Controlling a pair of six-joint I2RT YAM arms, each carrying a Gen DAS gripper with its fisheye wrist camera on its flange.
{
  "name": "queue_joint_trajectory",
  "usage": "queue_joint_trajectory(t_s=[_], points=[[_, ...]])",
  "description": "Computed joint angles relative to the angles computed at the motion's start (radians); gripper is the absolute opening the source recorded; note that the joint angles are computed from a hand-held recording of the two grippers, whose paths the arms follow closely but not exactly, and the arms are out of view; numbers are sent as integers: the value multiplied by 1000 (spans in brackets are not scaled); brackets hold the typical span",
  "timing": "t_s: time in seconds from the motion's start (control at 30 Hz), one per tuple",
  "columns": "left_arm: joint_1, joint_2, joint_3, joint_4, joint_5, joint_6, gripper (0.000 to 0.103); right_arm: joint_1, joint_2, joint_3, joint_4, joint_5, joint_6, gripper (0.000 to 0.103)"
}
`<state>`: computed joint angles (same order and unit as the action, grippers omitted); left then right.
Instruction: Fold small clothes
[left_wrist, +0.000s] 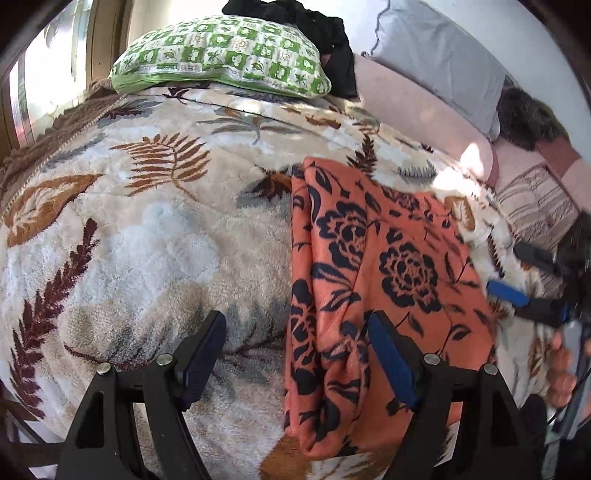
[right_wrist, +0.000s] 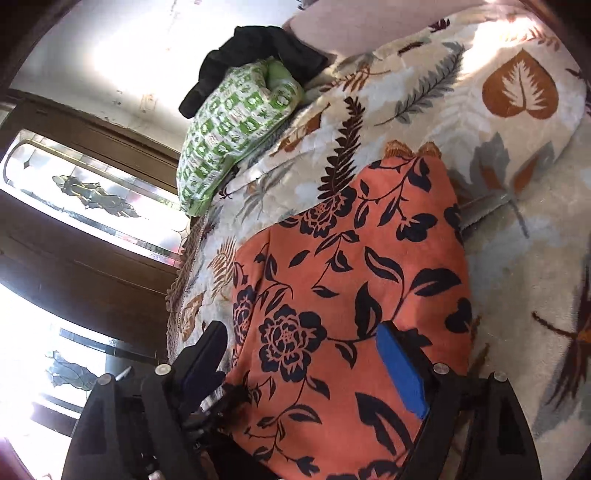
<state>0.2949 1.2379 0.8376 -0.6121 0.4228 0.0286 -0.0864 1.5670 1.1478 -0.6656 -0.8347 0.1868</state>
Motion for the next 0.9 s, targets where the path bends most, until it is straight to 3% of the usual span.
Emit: queue_joint_trajectory(t_s=[0.1, 0.13, 0.17, 0.2, 0.23, 0.37, 0.5, 0.53, 0.57, 0.6, 0.63, 0.8, 0.83, 0.9], points=[[28, 161, 144, -18, 137, -27, 79, -21, -31, -36, -54, -48, -68, 85], [17, 223, 200, -21, 143, -37, 74, -11, -36, -44, -72, -48, -94, 85], [-3, 292, 263, -39, 123, -33, 67, 9, -44, -58, -69, -39, -102, 85], [-25, 371, 336, -77, 110, -19, 47, 22, -53, -72, -69, -34, -113, 85], [-38, 447, 408, -120, 109, -6, 36, 35, -60, -85, -69, -30, -123, 85], [-76, 635, 618, -221, 102, -17, 37, 60, -99, -152, -38, 9, -154, 85], [-120, 726, 749, -279, 56, 14, 57, 51, -85, -157, -42, -4, -189, 85], [-117, 745, 767, -283, 60, 12, 57, 52, -77, -152, -44, -7, -192, 85], [-114, 757, 774, -283, 76, 12, 55, 52, -72, -151, -45, -10, -194, 85], [-111, 755, 769, -273, 98, 26, 30, 51, -72, -152, -45, -12, -199, 85], [-111, 739, 759, -257, 110, 44, 18, 49, -72, -155, -44, -16, -206, 85], [-149, 530, 625, -97, 149, 217, 16, 44, -87, -184, -25, -20, -213, 85], [-149, 563, 642, -100, 157, 234, 16, 47, -89, -186, -23, -13, -217, 85], [-156, 749, 759, -179, 47, 232, 18, 51, -94, -197, -11, -6, -220, 85]])
